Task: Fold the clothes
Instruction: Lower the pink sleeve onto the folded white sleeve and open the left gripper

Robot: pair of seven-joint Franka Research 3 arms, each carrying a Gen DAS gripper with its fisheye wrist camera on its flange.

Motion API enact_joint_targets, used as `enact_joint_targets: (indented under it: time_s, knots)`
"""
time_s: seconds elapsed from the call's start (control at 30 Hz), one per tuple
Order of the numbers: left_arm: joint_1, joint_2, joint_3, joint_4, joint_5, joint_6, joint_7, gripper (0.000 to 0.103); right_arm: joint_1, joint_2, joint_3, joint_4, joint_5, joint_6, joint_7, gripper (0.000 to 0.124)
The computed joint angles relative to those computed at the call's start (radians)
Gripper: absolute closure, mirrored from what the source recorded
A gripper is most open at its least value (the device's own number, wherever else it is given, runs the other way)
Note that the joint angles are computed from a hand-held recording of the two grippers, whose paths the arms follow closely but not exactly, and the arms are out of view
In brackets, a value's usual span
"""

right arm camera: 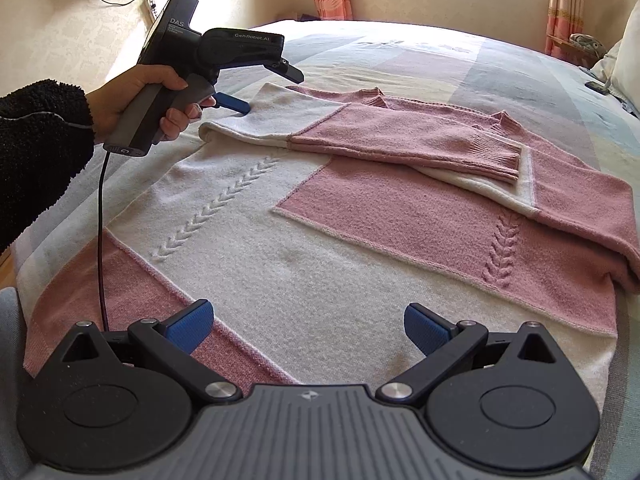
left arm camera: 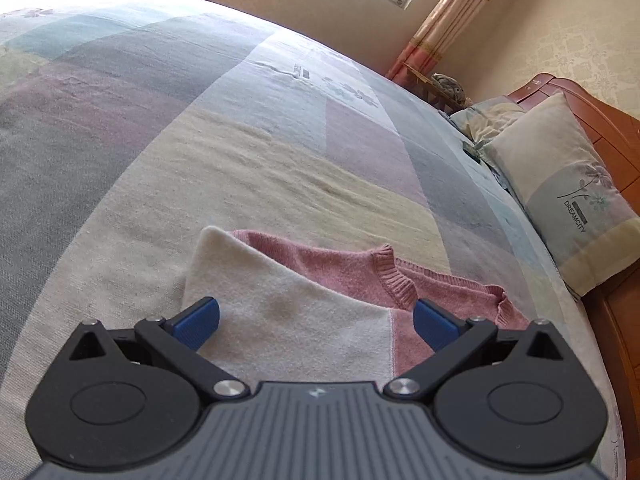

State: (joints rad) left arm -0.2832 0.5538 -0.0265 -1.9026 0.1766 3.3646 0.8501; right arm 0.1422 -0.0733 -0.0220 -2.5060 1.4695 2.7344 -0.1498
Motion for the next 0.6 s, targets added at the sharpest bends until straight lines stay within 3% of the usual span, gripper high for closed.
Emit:
enact_joint_targets:
  time_s: [0.13, 0.23, 0.5, 0.6]
  knots:
    - [-0.002, 0.082, 0.013, 0.119, 0.017, -0.042, -0.001, 0.001, -0.002, 0.011, 0.0, 0.007, -0.013, -0.004, 0.011, 0.021]
    - [-0.133, 0.127, 0.166, 0.184, -0.013, -0.113, -0.025, 0.001, -0.002, 0.025, 0.003, 0.015, -0.024, 0.001, 0.014, 0.021]
    - [-0.192, -0.056, 0.194, 0.066, 0.156, -0.251, -0.049, 0.001, -0.007, 0.019, 0.002, 0.012, -0.017, -0.005, 0.003, 0.021]
    - [-0.206, -0.153, 0.181, 0.013, 0.222, -0.318, -0.062, 0.001, -0.006, 0.008, 0.002, 0.007, 0.005, -0.001, -0.017, 0.021]
